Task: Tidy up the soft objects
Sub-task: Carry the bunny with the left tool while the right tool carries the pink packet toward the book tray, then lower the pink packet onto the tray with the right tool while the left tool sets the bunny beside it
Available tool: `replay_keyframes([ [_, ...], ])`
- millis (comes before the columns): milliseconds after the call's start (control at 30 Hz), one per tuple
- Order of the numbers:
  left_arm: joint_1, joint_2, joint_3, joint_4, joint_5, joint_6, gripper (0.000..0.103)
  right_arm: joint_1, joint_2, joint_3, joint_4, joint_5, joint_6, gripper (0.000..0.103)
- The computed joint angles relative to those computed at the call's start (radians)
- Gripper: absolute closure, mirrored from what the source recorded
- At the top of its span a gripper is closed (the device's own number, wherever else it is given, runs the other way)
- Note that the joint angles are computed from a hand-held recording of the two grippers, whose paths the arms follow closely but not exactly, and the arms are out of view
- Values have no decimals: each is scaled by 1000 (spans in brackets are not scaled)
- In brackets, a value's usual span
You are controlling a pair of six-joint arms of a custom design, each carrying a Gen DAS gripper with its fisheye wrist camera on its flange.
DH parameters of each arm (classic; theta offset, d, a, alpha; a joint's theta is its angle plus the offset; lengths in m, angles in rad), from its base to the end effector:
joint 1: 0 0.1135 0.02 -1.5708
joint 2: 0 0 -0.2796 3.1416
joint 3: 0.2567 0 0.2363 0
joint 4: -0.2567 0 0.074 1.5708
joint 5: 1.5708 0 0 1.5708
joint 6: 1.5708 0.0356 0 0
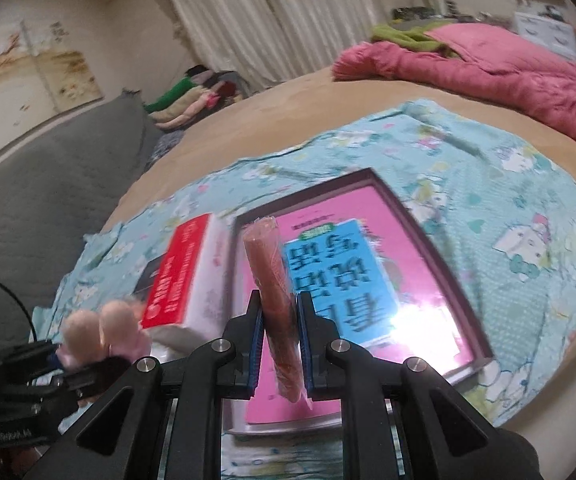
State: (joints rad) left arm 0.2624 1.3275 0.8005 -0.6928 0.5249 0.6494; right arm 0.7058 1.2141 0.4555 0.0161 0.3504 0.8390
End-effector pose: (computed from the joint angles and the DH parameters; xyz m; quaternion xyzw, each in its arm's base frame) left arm 0.2136 0.0389 0.2234 0.2273 0.9245 -0.1551 0.2639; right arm 0.1668 0.1261 0.1892 0.1300 0.8948 0.1622 0.3952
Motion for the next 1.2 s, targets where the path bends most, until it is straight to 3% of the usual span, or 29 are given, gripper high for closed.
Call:
replay_keyframes([
  [333,-285,20,-74,180,-223,-180,60,-126,-30,-57,-29,-51,2,87],
  [567,-381,95,-81,267,-314,-245,60,-198,26,-103,67,-174,2,87],
  [933,-434,183,-94,322,-338,-264,60,-258,106,-135,139,-263,10,84],
  [1200,-455,205,-100,331,-334,-272,58,-270,111,-128,97,-222,13,80],
])
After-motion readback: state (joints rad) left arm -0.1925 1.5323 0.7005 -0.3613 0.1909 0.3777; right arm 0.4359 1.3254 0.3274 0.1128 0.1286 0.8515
